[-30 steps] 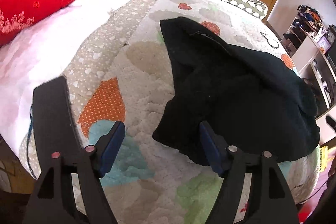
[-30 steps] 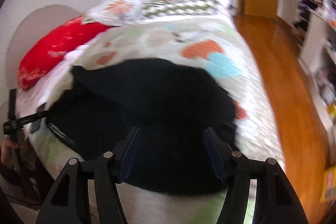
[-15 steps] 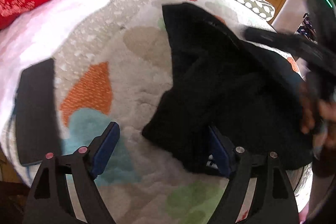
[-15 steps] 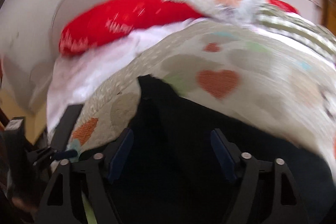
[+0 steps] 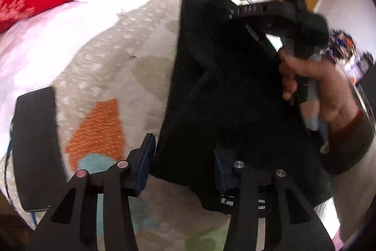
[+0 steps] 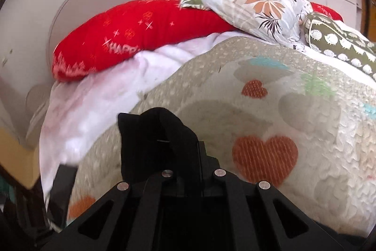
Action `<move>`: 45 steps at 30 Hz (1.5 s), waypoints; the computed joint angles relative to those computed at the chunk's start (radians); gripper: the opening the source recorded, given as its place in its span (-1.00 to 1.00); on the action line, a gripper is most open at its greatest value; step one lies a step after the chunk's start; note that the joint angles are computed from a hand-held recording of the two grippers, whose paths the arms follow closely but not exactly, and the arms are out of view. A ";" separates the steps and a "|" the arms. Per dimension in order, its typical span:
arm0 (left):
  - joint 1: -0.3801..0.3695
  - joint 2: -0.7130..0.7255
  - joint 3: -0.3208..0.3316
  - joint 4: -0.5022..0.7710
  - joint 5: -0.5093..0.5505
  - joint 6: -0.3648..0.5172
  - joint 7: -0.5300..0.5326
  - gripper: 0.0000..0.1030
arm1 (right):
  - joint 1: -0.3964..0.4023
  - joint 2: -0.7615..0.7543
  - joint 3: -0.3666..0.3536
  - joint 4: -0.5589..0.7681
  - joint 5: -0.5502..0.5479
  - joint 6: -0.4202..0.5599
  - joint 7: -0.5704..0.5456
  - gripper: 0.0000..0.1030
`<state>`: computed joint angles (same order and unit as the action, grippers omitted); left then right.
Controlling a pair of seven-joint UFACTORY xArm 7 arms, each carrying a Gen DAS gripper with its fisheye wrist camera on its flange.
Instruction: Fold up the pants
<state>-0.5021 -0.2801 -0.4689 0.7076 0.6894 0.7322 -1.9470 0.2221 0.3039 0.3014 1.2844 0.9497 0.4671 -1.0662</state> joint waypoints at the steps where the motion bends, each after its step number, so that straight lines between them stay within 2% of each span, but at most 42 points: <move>1: -0.002 -0.006 0.003 -0.006 -0.015 0.017 0.003 -0.08 | 0.009 0.025 0.003 0.019 0.005 -0.021 0.012 -0.90; 2: -0.004 -0.004 0.009 -0.011 -0.040 0.035 0.011 -0.04 | 0.023 0.055 0.012 0.035 0.012 -0.065 0.017 -0.90; 3: -0.009 0.003 0.027 -0.022 -0.085 0.034 0.029 -0.02 | 0.044 0.093 0.021 0.050 0.005 -0.121 0.023 -0.79; 4: -0.010 0.001 0.036 -0.036 -0.101 0.010 0.033 -0.02 | 0.052 0.118 0.029 0.053 -0.043 -0.156 0.058 -0.77; 5: -0.008 -0.003 0.040 -0.051 -0.106 -0.017 0.029 0.00 | 0.089 0.135 -0.004 0.062 -0.127 -0.157 0.135 -0.76; 6: -0.006 -0.002 0.031 -0.045 -0.104 -0.003 0.029 0.06 | 0.138 0.149 -0.053 0.068 -0.195 -0.142 0.199 -0.72; 7: -0.009 0.004 0.019 -0.024 -0.107 0.041 0.041 0.10 | 0.145 0.148 -0.062 0.063 -0.221 -0.120 0.220 -0.63; 8: -0.013 0.009 0.010 -0.006 -0.106 0.080 0.047 0.24 | 0.110 0.125 -0.029 0.038 -0.205 -0.109 0.201 -0.54; 9: -0.017 0.014 0.000 0.017 -0.102 0.134 0.051 0.35 | 0.034 0.093 0.041 0.006 -0.147 -0.093 0.141 -0.33; 10: -0.022 0.014 -0.004 0.031 -0.099 0.165 0.048 0.38 | -0.014 0.066 0.073 -0.014 -0.100 -0.061 0.102 -0.09; 11: -0.027 0.007 -0.005 0.039 -0.095 0.189 0.042 0.40 | -0.055 0.025 0.087 -0.041 -0.048 -0.015 0.062 0.01; 12: -0.030 -0.004 -0.009 0.047 -0.088 0.208 0.030 0.48 | -0.089 -0.026 0.085 -0.074 0.008 0.037 0.012 0.12; 14: -0.030 -0.047 -0.006 0.029 -0.067 0.206 0.014 0.71 | -0.133 -0.133 0.063 -0.155 0.104 0.093 -0.095 0.21; 16: -0.015 -0.067 -0.010 0.028 -0.035 0.186 0.000 0.72 | -0.158 -0.239 0.020 -0.252 0.188 0.109 -0.203 0.45; 19: 0.016 -0.042 0.013 0.054 -0.014 0.120 0.037 0.72 | -0.162 -0.334 -0.052 -0.358 0.181 0.129 -0.257 0.45; 22: 0.055 0.024 0.040 0.106 0.017 0.062 0.072 0.72 | -0.152 -0.400 -0.114 -0.454 0.190 0.099 -0.316 0.45; 25: 0.079 0.102 0.096 0.155 0.015 -0.033 0.116 0.72 | -0.134 -0.436 -0.167 -0.527 0.181 0.070 -0.357 0.45; 30: 0.077 0.260 0.169 0.291 -0.020 -0.074 0.181 0.72 | -0.076 -0.414 -0.231 -0.559 0.189 0.057 -0.392 0.45; 32: 0.068 0.321 0.204 0.341 -0.048 -0.073 0.193 0.72 | -0.046 -0.397 -0.232 -0.568 0.205 -0.001 -0.430 0.43; 35: 0.060 0.390 0.255 0.381 -0.088 -0.140 0.232 0.72 | -0.023 -0.380 -0.242 -0.566 0.286 -0.056 -0.519 0.41; 38: 0.039 0.461 0.303 0.435 -0.090 -0.168 0.254 0.71 | -0.033 -0.348 -0.250 -0.533 0.287 -0.054 -0.513 0.24; 40: 0.022 0.498 0.330 0.458 -0.078 -0.195 0.257 0.45 | -0.045 -0.325 -0.250 -0.508 0.274 -0.044 -0.496 -0.45; 42: 0.011 0.510 0.340 0.471 -0.102 -0.198 0.291 -0.66 | -0.069 -0.307 -0.260 -0.479 0.264 0.025 -0.465 -0.74; 43: 0.009 0.509 0.342 0.472 -0.122 -0.200 0.315 -0.76 | -0.083 -0.298 -0.263 -0.461 0.249 0.063 -0.434 -0.83; 45: -0.017 0.478 0.359 0.454 -0.084 -0.205 0.289 -0.77 | -0.109 -0.305 -0.270 -0.445 0.257 0.119 -0.423 -0.90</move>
